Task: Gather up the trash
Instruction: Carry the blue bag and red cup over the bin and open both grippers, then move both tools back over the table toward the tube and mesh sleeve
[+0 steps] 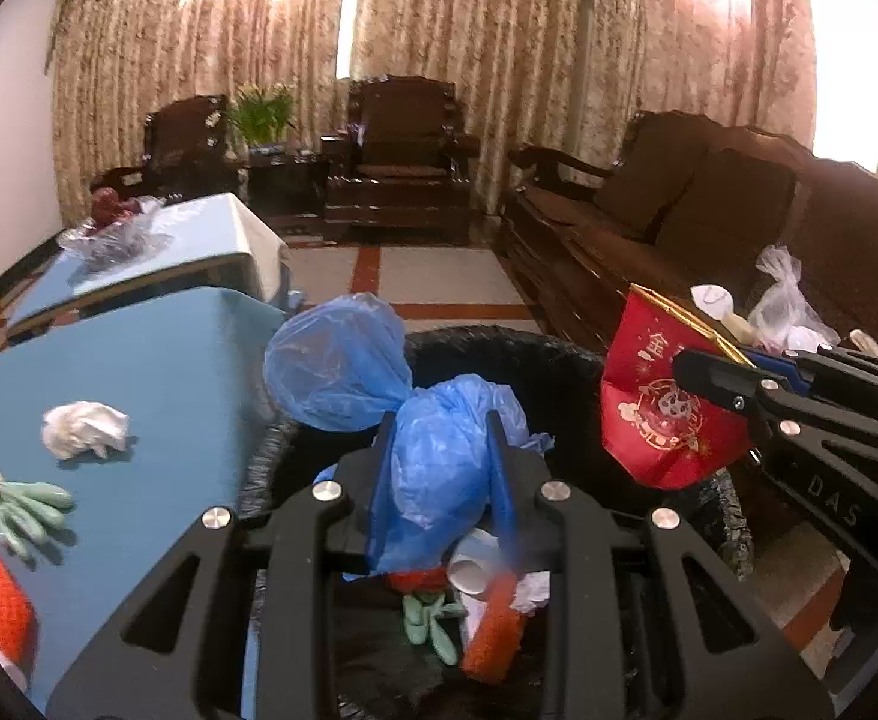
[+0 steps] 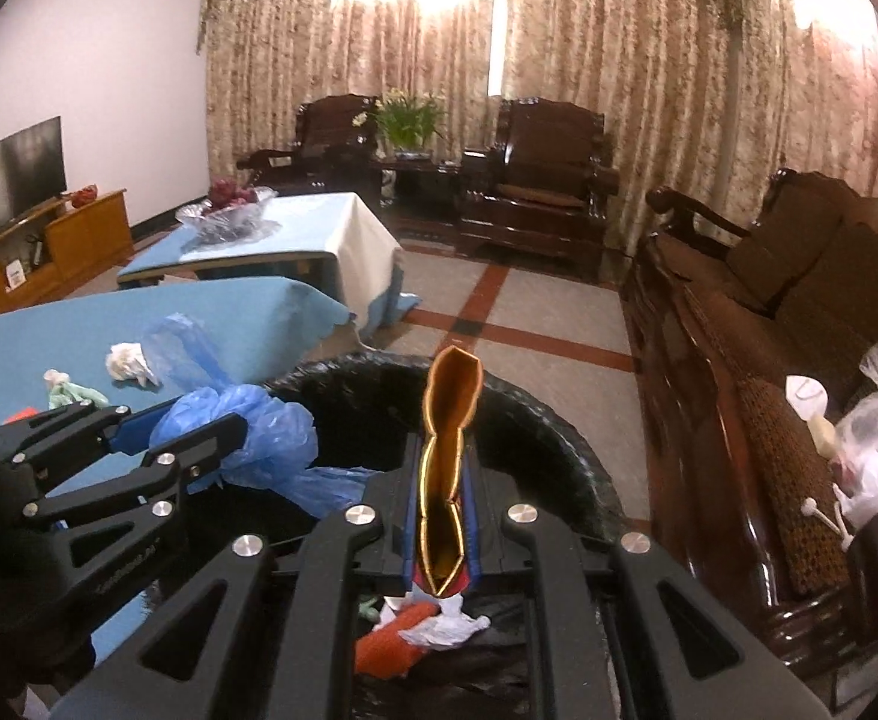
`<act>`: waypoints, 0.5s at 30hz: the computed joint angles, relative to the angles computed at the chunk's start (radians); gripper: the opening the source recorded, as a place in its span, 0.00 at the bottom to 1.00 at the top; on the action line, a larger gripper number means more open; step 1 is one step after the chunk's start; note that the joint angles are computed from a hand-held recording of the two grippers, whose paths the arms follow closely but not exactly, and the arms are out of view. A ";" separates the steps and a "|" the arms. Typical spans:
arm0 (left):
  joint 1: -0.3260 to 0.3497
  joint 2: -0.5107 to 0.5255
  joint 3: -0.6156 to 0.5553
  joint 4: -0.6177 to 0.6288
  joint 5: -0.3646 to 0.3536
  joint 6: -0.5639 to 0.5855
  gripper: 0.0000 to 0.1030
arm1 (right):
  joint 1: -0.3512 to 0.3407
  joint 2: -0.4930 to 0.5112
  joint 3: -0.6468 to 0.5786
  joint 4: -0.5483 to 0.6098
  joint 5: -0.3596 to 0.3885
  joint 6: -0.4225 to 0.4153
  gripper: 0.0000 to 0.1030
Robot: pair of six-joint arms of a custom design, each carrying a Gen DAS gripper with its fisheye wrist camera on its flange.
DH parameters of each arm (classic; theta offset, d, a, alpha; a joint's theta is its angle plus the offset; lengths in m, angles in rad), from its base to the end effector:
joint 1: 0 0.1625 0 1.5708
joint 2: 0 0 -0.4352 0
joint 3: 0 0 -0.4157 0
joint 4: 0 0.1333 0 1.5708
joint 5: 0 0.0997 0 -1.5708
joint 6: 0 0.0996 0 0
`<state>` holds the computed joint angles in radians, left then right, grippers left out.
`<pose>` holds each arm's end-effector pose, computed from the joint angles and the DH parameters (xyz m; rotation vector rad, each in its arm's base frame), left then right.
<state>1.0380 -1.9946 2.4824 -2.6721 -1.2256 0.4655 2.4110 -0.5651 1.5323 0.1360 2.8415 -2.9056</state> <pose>-0.0206 -0.3637 0.3451 1.1584 2.4353 -0.8682 0.4185 -0.3238 -0.0179 0.2572 -1.9943 1.1535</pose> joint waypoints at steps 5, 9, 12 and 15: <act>0.001 0.019 -0.009 0.008 0.005 -0.011 0.42 | -0.003 0.025 -0.007 0.059 0.025 0.057 0.34; 0.010 0.002 -0.023 0.023 0.010 -0.006 0.58 | 0.005 0.035 -0.019 0.035 0.048 0.034 0.68; 0.025 -0.018 -0.043 0.032 0.029 0.008 0.69 | 0.010 0.029 -0.014 -0.015 0.044 -0.013 0.85; 0.046 -0.036 -0.070 0.041 0.049 0.021 0.78 | 0.016 0.032 -0.030 -0.058 -0.001 -0.058 0.90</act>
